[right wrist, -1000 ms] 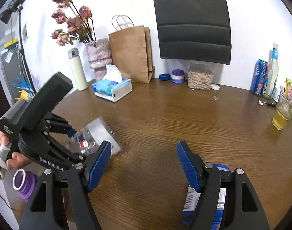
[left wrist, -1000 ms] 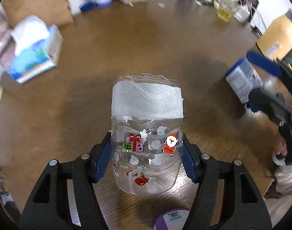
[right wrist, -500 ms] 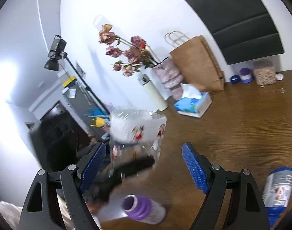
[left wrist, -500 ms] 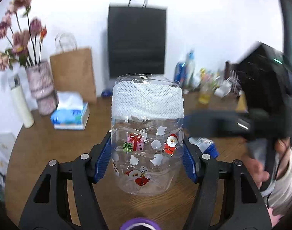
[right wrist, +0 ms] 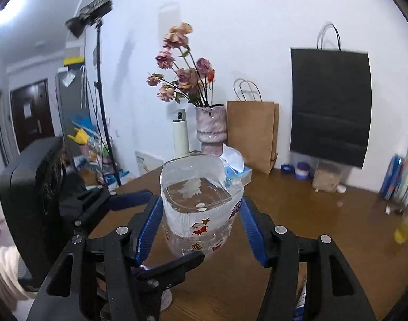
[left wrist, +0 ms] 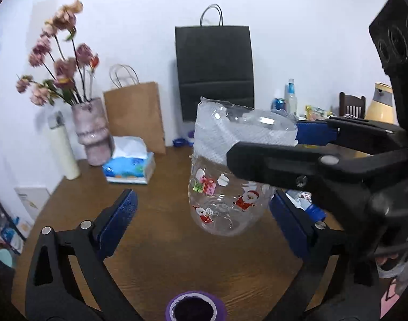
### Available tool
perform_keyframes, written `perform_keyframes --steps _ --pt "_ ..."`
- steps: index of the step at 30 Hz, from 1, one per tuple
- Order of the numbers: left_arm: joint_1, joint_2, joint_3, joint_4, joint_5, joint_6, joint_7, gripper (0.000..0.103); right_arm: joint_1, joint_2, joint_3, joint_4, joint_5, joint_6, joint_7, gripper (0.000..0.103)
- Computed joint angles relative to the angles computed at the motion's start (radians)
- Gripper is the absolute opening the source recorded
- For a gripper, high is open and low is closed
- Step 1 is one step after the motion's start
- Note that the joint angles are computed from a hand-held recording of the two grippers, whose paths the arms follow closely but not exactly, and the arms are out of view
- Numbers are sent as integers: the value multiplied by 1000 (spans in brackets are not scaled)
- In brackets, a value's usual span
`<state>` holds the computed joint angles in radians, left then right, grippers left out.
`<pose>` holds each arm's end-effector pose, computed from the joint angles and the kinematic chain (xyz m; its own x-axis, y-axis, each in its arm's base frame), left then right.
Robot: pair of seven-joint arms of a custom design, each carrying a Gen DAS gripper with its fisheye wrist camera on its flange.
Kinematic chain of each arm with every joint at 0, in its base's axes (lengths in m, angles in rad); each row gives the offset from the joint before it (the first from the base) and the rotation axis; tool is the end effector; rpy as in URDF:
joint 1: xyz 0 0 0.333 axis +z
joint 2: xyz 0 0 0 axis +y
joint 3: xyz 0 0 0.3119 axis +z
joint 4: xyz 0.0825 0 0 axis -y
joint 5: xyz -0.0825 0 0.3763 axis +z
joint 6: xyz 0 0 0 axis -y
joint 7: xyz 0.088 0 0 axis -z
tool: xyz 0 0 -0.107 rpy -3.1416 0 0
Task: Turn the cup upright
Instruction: 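Grasp the upright cup with the right gripper while the left gripper releases it, then carry the upright cup with the right gripper and lower it onto the table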
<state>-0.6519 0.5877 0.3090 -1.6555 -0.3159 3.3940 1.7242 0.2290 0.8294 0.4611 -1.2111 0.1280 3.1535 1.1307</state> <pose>0.6684 -0.2563 0.4298 -0.2572 -0.9646 -0.0584 -0.3524 0.1499 -0.9238 0.6977 0.3686 0.4498 0.6220 -0.7817 -0.0449 -0.3164 -0.1985 -0.9276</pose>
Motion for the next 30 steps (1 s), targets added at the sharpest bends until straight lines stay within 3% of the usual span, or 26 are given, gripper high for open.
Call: perform_keyframes --steps 3,5,7,9,12,15,17,20,23,27,29,30 --pt "-60 12 54 -22 -37 83 47 100 31 -22 -48 -14 -5 4 23 64" --pt "-62 17 50 -21 -53 98 82 102 38 -26 -60 -13 -5 -4 36 64" --pt "-30 13 9 -17 -50 79 106 102 34 -21 -53 -5 -5 -17 34 64" --pt "48 7 -79 -11 -18 65 107 102 35 -21 -54 -9 -4 -24 31 65" --pt "45 12 -76 -6 -62 46 111 102 49 -16 -73 2 1 -39 36 65" --pt "137 -16 -177 -22 -15 21 75 102 32 -13 -44 -1 12 -44 13 65" --pt "122 -19 -160 -29 -5 31 66 102 35 -11 -44 3 17 -45 6 66" --pt "29 -1 -55 -20 -49 33 88 102 40 -7 -46 8 25 -48 0 66" --pt "34 -33 -64 -51 -12 -17 66 102 48 -9 -58 6 32 -59 0 66" --pt "-107 -34 72 -109 -87 56 110 103 42 -28 -54 -32 39 -46 -8 66" --pt "-155 -21 122 -105 -128 14 152 103 41 -32 -53 -43 41 -45 -8 66" --pt "-153 -17 118 -108 -131 18 152 103 43 -34 -56 -50 42 -47 -5 66"
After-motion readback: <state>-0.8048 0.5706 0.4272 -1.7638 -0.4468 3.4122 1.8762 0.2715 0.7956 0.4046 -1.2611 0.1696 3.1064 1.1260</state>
